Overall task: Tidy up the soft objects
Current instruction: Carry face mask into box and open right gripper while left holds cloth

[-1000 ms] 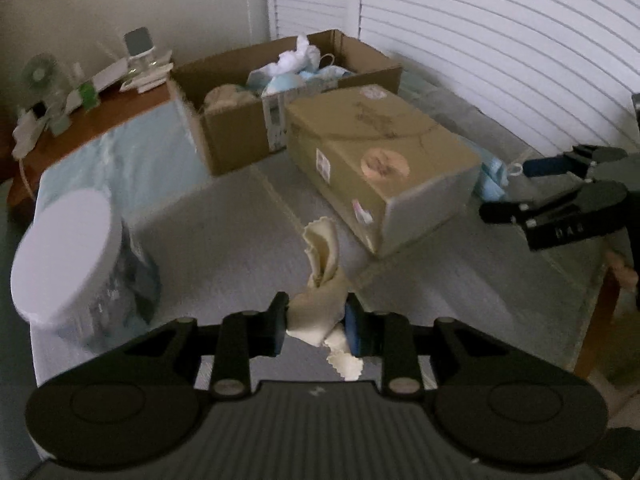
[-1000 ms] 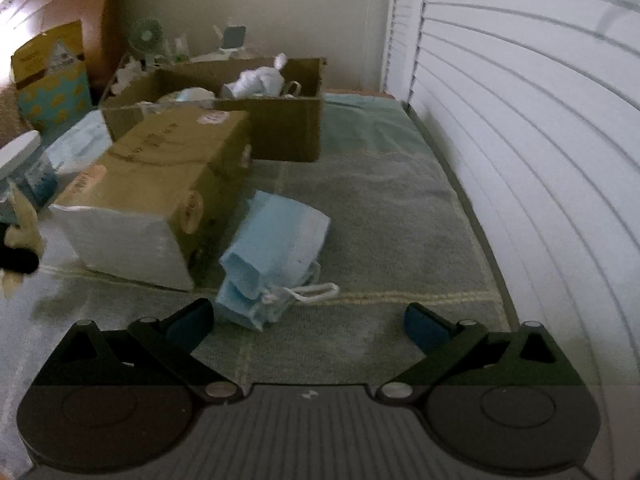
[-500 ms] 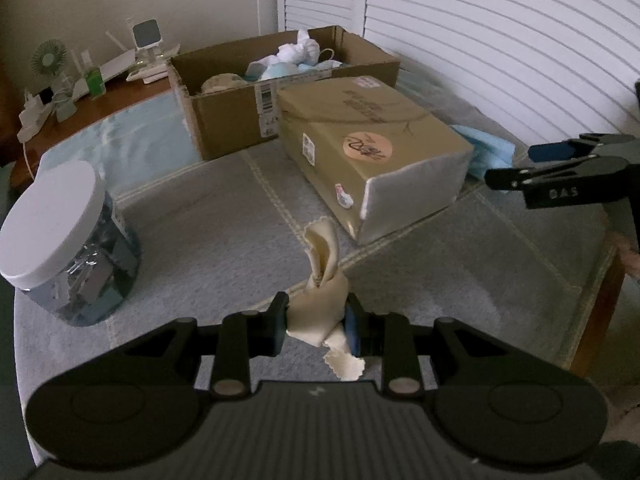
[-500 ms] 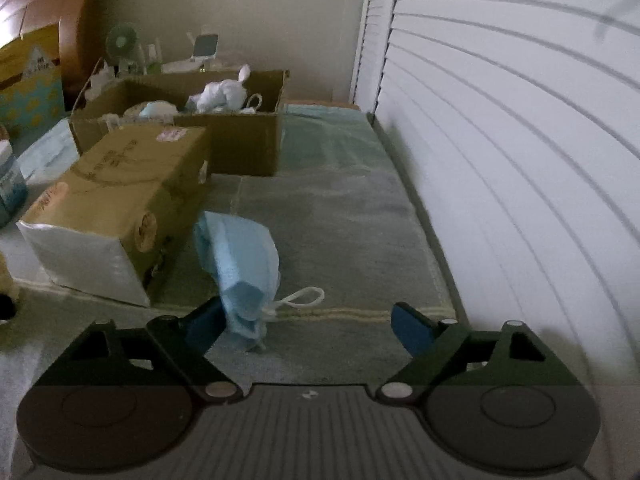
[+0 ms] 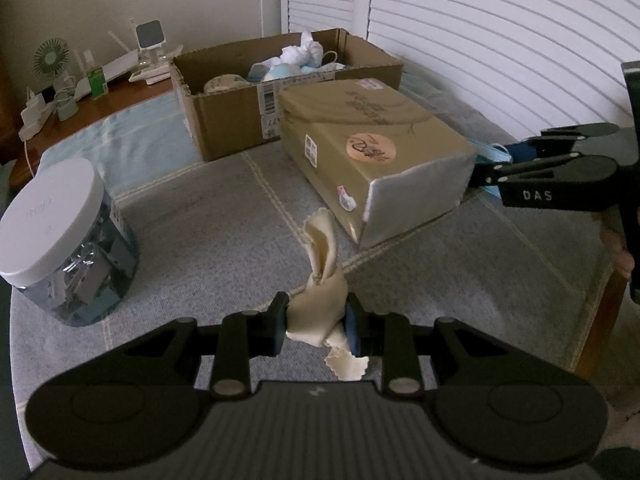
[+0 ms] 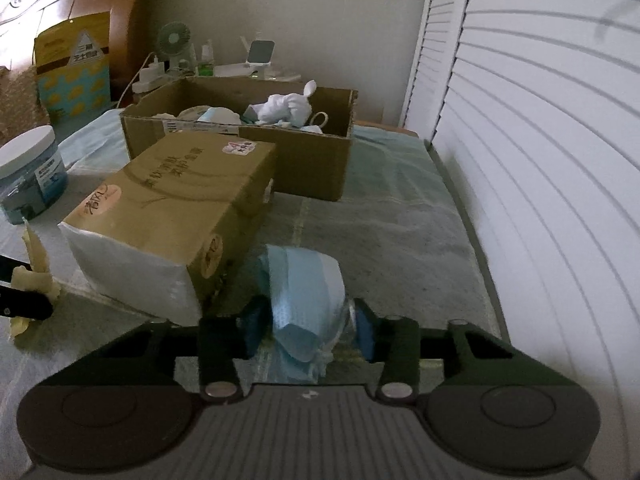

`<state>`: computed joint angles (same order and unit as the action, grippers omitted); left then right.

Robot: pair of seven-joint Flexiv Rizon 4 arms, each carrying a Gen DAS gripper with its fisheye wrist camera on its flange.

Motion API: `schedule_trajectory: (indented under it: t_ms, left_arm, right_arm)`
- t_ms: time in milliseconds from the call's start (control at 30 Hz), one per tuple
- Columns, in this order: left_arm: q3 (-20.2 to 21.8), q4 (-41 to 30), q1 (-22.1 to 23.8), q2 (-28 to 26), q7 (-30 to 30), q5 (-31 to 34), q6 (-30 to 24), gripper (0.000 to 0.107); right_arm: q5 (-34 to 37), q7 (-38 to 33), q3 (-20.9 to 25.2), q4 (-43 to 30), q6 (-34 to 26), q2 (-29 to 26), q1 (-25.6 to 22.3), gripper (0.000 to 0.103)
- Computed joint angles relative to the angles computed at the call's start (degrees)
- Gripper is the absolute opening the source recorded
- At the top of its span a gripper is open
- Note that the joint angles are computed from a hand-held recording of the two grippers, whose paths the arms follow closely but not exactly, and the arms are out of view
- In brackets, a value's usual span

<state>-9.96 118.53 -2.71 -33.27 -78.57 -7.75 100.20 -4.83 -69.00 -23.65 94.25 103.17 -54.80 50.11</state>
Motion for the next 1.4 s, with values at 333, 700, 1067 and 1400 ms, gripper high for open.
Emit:
schedule_trajectory:
  t_ms: [333,700,1067,1400]
  left_arm:
    - [-2.18,0.35,2.22,0.12,0.80,1.11,0.24,0.028]
    - [-8.33,2.34,8.47,1.90,2.59,3.29,1.16,0.027]
    - [-13.14,3.95,14.03,3.30,1.44,6.63,4.15,0.027]
    - [-11.20,2.82,13.62,3.21,-0.16,7.15,3.75,0.027]
  right_arm:
    - [0.60,0.66,-2.12,1.48,-0.40,1.22,1.85,0.029]
    - [1.95,0.09,-5.94,3.99,0.19,3.23,5.55,0.028]
    - [1.72,-2.21,-8.08,-1.51,0.43,3.18,5.75,0.029]
    - [-12.05,-3.44,8.51,-26.46,-9.55,-4.08,-9.63,0.029]
